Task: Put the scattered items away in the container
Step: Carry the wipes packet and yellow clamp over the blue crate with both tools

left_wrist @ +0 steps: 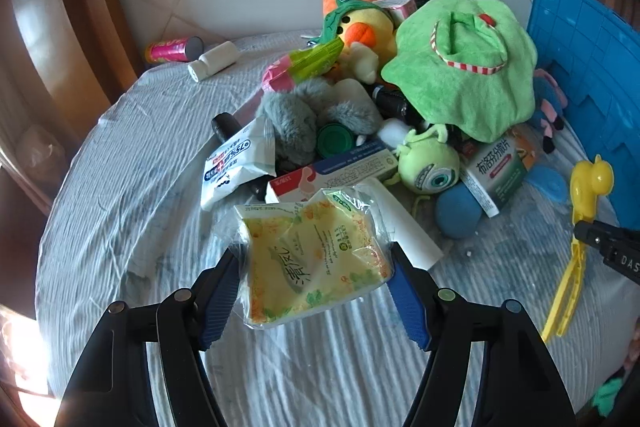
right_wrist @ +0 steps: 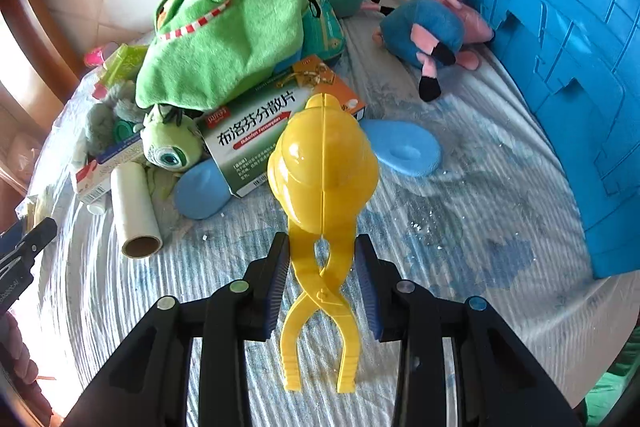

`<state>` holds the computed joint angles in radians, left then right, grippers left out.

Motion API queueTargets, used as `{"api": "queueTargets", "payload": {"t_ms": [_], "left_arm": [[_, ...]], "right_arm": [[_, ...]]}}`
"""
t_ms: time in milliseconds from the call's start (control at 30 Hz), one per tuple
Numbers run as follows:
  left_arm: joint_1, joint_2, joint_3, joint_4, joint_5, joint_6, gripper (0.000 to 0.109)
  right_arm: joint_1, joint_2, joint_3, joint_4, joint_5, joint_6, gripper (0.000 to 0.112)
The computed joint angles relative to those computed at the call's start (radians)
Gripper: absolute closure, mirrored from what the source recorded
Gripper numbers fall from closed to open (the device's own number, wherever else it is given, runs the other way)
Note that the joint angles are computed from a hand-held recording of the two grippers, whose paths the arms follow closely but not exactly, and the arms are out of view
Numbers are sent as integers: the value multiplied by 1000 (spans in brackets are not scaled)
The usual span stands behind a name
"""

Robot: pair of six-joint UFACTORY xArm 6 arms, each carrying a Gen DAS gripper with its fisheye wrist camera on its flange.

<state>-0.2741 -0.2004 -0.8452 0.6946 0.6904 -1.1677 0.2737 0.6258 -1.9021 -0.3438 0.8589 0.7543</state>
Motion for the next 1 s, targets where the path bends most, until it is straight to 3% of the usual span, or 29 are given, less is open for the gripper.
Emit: {"api": "queueTargets", "payload": {"t_ms": [233, 533, 667, 1000], "left_arm": [[-101, 40, -126, 76, 79, -130, 40], [-219, 124, -326, 124, 212, -196, 40], [-243, 133, -361, 143, 214, -170, 39], [-265, 142, -409, 160, 141, -141, 40]], "right_arm": [[-35, -133, 111, -39, -125, -85, 79], [-58, -227, 135, -19, -184, -213, 79], [-48, -286, 189, -57, -210, -174, 79], [-20, -392, 228, -170, -160, -63, 79]]}}
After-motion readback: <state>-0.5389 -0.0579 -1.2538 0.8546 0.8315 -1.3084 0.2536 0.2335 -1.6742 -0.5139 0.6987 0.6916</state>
